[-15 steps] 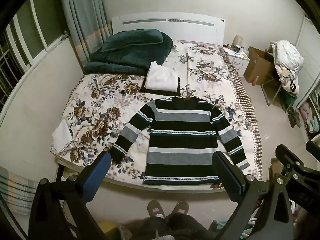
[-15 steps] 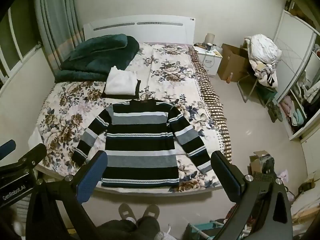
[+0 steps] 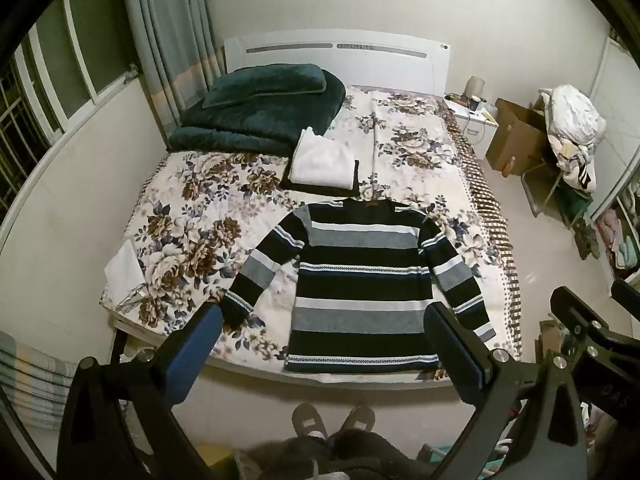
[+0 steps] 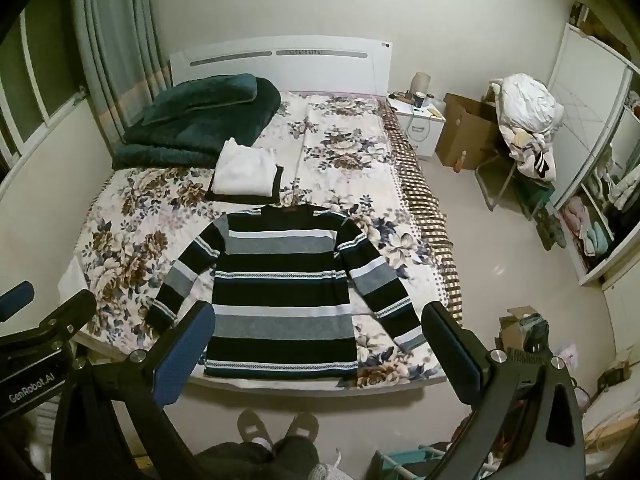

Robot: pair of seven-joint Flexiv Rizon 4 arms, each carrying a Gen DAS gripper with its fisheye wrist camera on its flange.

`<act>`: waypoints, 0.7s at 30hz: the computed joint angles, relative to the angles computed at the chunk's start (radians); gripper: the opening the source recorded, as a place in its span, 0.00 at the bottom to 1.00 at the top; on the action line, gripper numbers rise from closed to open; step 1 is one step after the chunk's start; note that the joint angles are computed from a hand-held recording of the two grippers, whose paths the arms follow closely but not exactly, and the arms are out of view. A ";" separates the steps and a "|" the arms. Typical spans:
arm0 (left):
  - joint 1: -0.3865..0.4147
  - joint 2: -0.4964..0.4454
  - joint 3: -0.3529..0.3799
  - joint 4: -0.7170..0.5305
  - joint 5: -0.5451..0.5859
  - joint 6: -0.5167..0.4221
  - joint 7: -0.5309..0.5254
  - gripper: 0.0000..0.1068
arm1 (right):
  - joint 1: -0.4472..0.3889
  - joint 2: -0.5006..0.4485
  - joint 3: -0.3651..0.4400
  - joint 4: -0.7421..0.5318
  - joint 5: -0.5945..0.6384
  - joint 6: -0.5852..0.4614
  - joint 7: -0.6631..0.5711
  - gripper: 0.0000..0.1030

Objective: Fold small clothes

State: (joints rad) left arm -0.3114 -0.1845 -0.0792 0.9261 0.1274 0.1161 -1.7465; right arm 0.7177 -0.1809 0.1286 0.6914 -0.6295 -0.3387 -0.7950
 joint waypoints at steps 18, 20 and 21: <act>-0.017 -0.018 0.003 -0.042 0.012 -0.012 -0.006 0.96 | 0.006 0.001 -0.001 -0.008 -0.006 -0.005 0.000 1.00; -0.019 -0.018 0.002 -0.041 0.015 -0.010 -0.008 0.96 | 0.008 0.000 -0.001 -0.011 -0.008 -0.007 -0.001 1.00; -0.018 -0.018 0.002 -0.043 0.014 -0.011 -0.008 0.96 | 0.008 0.000 -0.001 -0.010 -0.008 -0.006 -0.001 1.00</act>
State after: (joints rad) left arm -0.3295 -0.2029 -0.0774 0.8830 0.1412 0.1054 -1.7543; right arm 0.7253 -0.1805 0.1273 0.6815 -0.6373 -0.3444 -0.7955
